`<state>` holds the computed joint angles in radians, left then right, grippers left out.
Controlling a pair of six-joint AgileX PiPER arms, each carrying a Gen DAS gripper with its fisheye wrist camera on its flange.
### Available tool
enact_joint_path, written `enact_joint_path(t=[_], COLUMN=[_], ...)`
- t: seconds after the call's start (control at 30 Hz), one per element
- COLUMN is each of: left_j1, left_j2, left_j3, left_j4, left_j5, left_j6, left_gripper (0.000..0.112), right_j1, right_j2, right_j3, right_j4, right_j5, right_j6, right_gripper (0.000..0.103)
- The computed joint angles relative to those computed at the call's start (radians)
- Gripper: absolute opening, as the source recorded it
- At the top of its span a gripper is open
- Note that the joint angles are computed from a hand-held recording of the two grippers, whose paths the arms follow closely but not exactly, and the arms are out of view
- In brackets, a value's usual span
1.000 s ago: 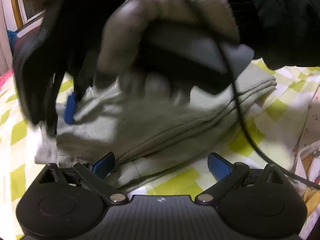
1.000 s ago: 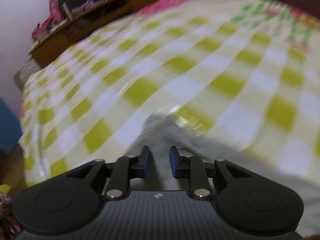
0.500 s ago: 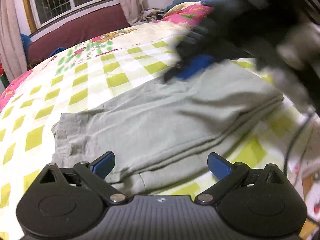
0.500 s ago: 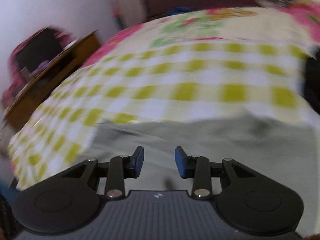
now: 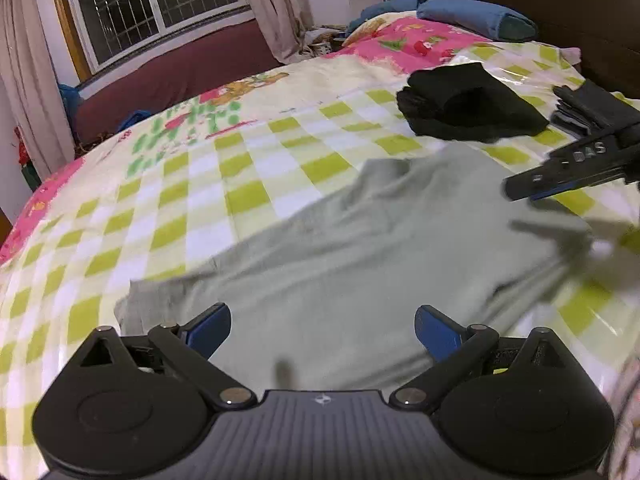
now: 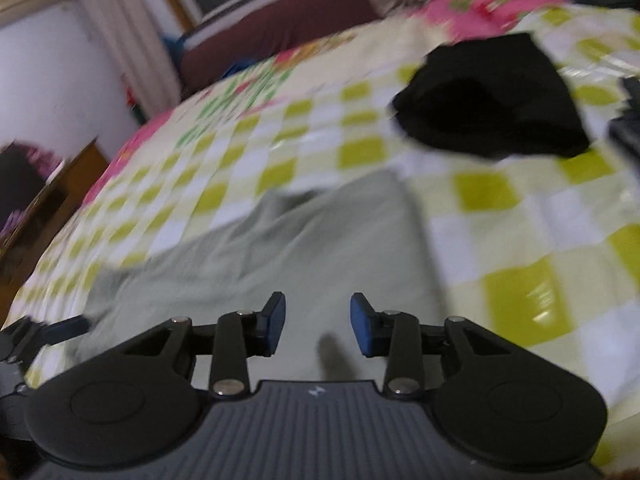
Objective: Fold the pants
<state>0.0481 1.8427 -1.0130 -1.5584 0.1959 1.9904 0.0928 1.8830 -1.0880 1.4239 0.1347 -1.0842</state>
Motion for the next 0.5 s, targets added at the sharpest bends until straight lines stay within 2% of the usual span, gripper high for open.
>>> enact_joint_path(t=[0.1,0.17,0.23,0.3,0.33,0.4,0.5], left_j1=[-0.015,-0.028,-0.038,-0.045,-0.048,-0.054,-0.060], left_j2=[0.056,0.086,0.113,0.129,0.136,0.147,0.166], left_j3=[-0.077,-0.111,-0.140,-0.150,-0.153,-0.157,-0.165], left_j4=[0.114,0.195,0.294,0.325,0.330,0.356,0.384], left_j5=[-0.017,-0.030,-0.030,-0.029,-0.026,-0.023,-0.020], left_j6=[-0.141,-0.237,-0.346,-0.375,-0.376,-0.391,-0.415], left_gripper=[0.103,0.103,0.103,0.103,0.103,0.103,0.103], right_j1=[-0.055,-0.101,-0.152,-0.200,-0.227,-0.280,-0.334], right_j2=[0.023,0.047,0.088,0.121,0.138,0.178,0.222], right_j3=[-0.013,-0.017,-0.032,-0.024,-0.027,-0.053,-0.071], right_j4=[-0.009,-0.026,0.020,0.167,0.194,0.174,0.156], right_j5=[-0.003,0.042,0.142,0.267,0.337,0.468,0.618], right_j6=[0.021,0.035,0.007,-0.115,-0.138,-0.109,-0.094], right_gripper=[0.044,0.046,0.046,0.046,0.046,0.046,0.046])
